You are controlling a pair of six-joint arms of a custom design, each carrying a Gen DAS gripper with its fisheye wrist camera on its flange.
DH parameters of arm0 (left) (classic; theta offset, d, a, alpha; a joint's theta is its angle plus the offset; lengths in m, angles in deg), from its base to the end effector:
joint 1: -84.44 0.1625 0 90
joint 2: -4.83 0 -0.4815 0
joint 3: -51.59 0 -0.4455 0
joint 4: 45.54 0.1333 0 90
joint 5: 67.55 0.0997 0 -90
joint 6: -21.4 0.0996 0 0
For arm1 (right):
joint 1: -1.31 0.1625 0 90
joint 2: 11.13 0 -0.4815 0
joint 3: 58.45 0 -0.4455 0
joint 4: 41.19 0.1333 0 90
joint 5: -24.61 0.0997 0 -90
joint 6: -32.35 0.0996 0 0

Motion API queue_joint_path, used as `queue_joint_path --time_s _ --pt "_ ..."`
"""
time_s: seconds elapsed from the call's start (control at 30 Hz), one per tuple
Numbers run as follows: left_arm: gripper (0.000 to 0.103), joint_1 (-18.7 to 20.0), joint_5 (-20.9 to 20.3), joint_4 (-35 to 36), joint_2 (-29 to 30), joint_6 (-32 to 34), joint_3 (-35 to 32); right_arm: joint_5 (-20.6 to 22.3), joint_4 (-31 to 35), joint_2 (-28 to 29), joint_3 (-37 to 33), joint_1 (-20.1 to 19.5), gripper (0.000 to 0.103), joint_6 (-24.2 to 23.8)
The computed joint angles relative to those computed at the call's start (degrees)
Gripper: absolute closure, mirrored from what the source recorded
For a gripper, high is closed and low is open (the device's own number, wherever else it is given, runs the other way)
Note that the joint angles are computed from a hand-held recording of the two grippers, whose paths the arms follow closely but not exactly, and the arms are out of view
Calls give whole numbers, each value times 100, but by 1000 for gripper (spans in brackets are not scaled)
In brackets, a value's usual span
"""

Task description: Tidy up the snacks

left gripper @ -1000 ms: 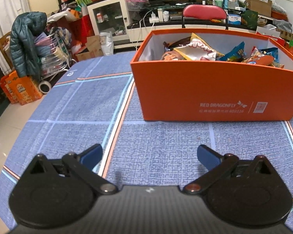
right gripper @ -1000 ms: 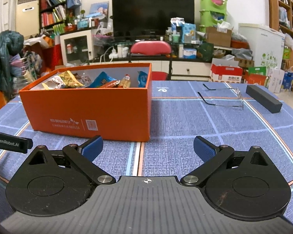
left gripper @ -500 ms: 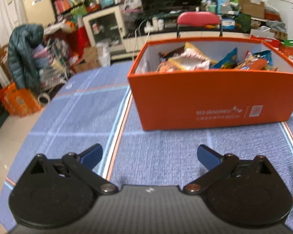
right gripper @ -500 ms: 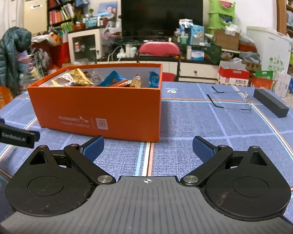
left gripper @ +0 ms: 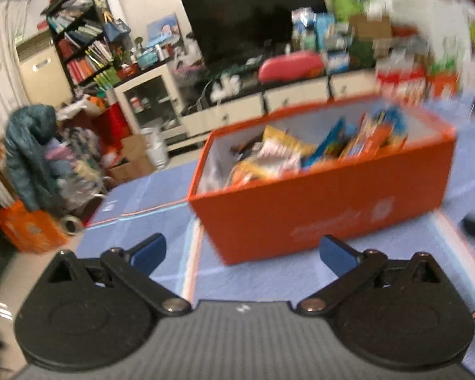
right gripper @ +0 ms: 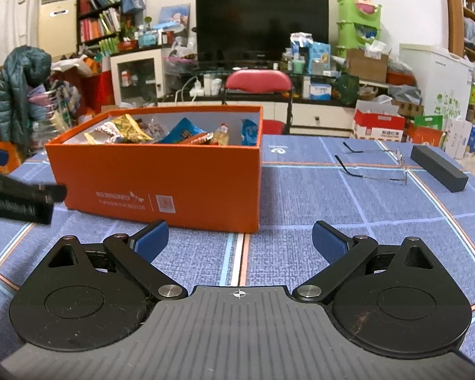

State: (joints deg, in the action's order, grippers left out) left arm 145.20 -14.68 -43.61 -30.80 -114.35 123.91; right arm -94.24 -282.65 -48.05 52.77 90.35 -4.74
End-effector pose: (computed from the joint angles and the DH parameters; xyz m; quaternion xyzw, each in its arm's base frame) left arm -0.1968 -0.7475 0.0494 0.4005 0.7671 -0.3699 0.3381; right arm 0.0750 -0.6141 0.1007 0.0871 -0.7679 0.5075 0.3810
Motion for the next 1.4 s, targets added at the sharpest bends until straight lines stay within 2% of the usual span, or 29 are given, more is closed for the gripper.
queue_joint_path --time_s 0.07,0.23,0.3,0.4,0.53,0.57,0.67,0.73,0.83,0.93,1.03,1.13,1.33,1.4 --pt "0 17 376 -560 -252 155 380 35 -66 -6 14 3 13 -7" --pt "0 21 1034 -2580 -670 1546 1497 108 -157 -30 52 1 14 27" --pt "0 5 1067 -2592 -671 1624 1513 197 -273 -29 77 2 14 -8" --pt "0 24 1166 -1766 -603 1095 1179 265 -406 -14 92 23 14 -109" --pt "0 88 1499 -1572 -692 813 1180 375 -456 -12 106 27 14 -167" --pt "0 92 1540 -1558 -751 746 1243 384 -450 -13 105 26 14 -155" --pt "0 50 1543 -2155 -935 618 1655 430 -478 -23 118 26 14 -154" --pt "0 54 1730 -2474 -1052 542 1889 457 -493 -33 133 22 14 -131" --pt "0 -32 1560 -2214 -1096 -67 1859 479 -482 -52 151 14 14 -109" --pt "0 -35 1726 -2075 -1156 -383 1873 480 -438 -65 164 6 14 -86" --pt "0 -76 1701 -2894 -1242 -44 2216 484 -406 -64 169 11 14 -78" --pt "0 -62 1997 -3835 -1303 500 2611 503 -383 -63 162 12 14 -80" --pt "0 -53 2373 -4748 -1325 1062 2959 559 -389 -54 164 13 14 -121" --pt "0 -16 2634 -5193 -1323 1237 3102 575 -415 -48 170 15 14 -141"
